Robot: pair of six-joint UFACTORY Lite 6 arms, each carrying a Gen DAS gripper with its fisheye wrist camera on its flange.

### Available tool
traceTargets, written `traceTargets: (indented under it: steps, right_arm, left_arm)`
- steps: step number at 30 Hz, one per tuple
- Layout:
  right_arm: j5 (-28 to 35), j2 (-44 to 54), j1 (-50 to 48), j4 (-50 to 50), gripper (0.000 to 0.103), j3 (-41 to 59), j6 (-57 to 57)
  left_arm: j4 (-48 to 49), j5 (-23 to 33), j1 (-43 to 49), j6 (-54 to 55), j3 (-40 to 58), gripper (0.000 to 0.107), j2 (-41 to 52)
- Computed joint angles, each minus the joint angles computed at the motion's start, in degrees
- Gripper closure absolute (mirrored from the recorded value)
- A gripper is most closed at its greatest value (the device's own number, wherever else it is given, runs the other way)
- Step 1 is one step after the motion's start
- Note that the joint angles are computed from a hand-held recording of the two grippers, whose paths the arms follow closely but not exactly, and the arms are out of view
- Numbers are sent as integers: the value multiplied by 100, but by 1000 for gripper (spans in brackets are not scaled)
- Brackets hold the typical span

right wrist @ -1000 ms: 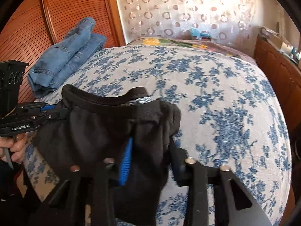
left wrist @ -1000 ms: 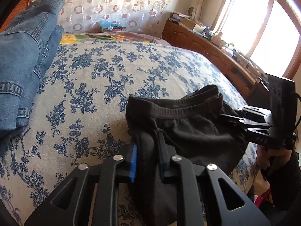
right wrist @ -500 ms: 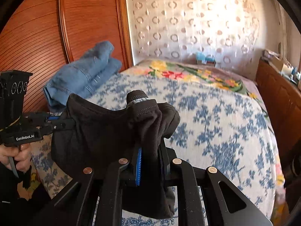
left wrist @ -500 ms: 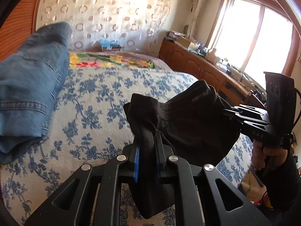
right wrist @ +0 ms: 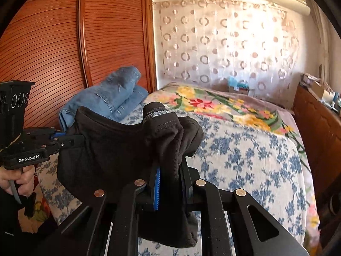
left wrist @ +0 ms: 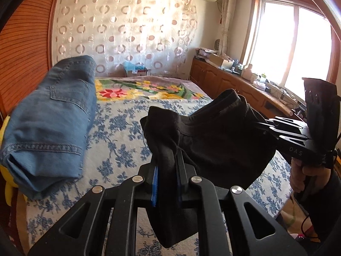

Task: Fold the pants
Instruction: 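Lift the folded shorts with both tools and carry them onto the blue jeans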

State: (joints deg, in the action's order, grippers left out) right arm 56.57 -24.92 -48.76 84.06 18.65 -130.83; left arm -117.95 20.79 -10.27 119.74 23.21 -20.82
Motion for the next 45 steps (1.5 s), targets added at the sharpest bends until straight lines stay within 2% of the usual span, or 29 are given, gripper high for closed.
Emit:
traceTargets:
  steps: [6,14,22,26,32,38,45]
  right_arm:
    - [-252,444,589,467,88,371,-111]
    - [-700,851,1404,980,88,820,-257]
    - [-1260,1371,2431,927,88,2215,386]
    - [-1721,2009,3206,1030,88,3208,489]
    - [-2360,3489,4139,898,88,4950,638]
    - [-2657,4867,4665,38,88,6788,1461]
    - [-2677,6460,5093,-1520,88,9126,2907]
  left_arm:
    - [415,297,521,-224,141,93,98]
    - [936,422,929,-668,456,93,186]
    - [1552,770,1672,-1253,1073,93,381]
    - [1374,786,1987,-1125,1395,93,684]
    - [781,755,2393,-642,1852,93,1378]
    - [311,672,2667,-274,2258,93,2090]
    - [223,806,2954,-355,2281,93,2201]
